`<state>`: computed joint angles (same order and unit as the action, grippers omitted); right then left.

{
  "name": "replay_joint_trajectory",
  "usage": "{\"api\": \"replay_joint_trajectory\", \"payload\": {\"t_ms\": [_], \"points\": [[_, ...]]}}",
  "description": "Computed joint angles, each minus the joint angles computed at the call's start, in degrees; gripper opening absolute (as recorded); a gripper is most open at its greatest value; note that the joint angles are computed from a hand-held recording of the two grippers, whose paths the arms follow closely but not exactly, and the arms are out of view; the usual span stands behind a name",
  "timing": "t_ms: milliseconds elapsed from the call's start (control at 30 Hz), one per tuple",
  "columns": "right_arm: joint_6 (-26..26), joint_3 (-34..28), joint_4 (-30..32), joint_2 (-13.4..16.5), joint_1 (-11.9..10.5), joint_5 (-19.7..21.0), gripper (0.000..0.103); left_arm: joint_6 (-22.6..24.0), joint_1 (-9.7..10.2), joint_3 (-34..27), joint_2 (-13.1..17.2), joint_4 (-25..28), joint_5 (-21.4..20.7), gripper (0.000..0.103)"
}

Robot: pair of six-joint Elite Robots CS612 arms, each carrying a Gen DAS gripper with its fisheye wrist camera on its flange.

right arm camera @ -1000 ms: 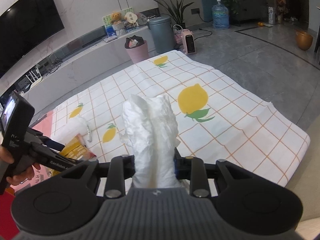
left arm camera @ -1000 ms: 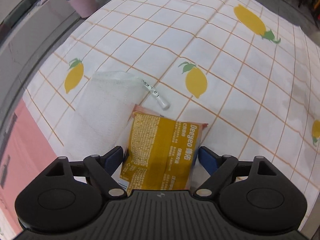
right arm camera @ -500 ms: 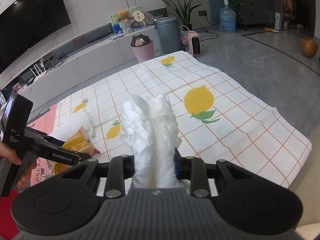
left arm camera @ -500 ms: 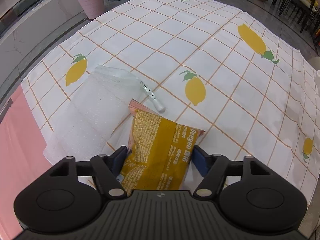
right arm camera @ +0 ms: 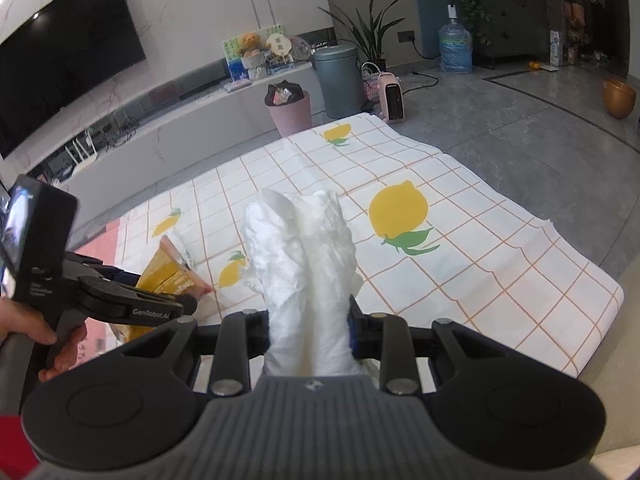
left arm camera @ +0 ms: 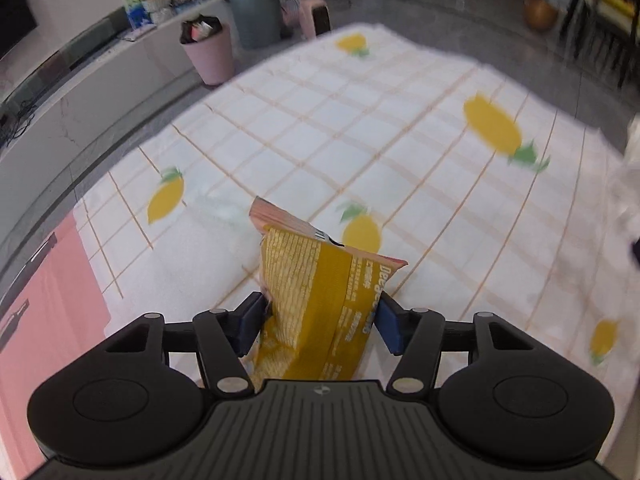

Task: Organize soft objects
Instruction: 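Lift the snack bag with the left tool while the right tool carries the tissue toward the box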

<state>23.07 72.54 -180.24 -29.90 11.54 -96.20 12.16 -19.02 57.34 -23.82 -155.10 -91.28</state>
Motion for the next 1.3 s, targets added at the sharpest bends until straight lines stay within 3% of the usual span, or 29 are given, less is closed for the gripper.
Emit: {"api": "replay_joint_trajectory", "payload": {"t_ms": [233, 433, 600, 700, 833, 933, 1067, 1233, 1300], "points": [[-0.08, 1.57, -3.27, -0.8, 0.14, -0.28, 0.027, -0.28, -0.01, 6.86, -5.39, -5.9, -2.08, 0.064], [-0.62, 3.02, -7.21, -1.39, 0.38, 1.23, 0.027, -3.73, 0.65, 14.38, -10.24, -15.92, -3.79, 0.063], [-0.14, 3.95, -10.69, -1.62, 0.28, 5.02, 0.026, -4.59, 1.38, 20.66, -14.74, -22.06, -2.68, 0.063], [0.12, 4.88, -14.85, -1.97, 0.27, 8.11, 0.026, -5.93, 1.78, 24.7, -17.42, -26.75, 0.19, 0.063], [0.0, 6.08, -17.62, -2.94, 0.75, 10.91, 0.026, -7.79, 3.37, 30.09, -21.32, -31.67, 0.93, 0.063], [-0.71, 6.39, -20.02, -3.6, 1.72, 13.71, 0.025, -9.04, 4.66, 33.9, -23.79, -34.75, 2.84, 0.063], [-6.43, 7.0, -23.71, -4.64, 4.23, 18.62, 0.025, -13.37, 6.84, 38.37, -26.09, -37.02, 4.6, 0.063], [-10.44, 5.48, -24.85, -4.87, 7.18, 25.98, 0.025, -15.62, 9.79, 42.35, -26.14, -41.9, 4.47, 0.063], [-13.0, 4.79, -24.83, -4.84, 8.77, 25.51, 0.026, -14.87, 10.57, 42.61, -25.6, -41.39, 6.09, 0.063]]}}
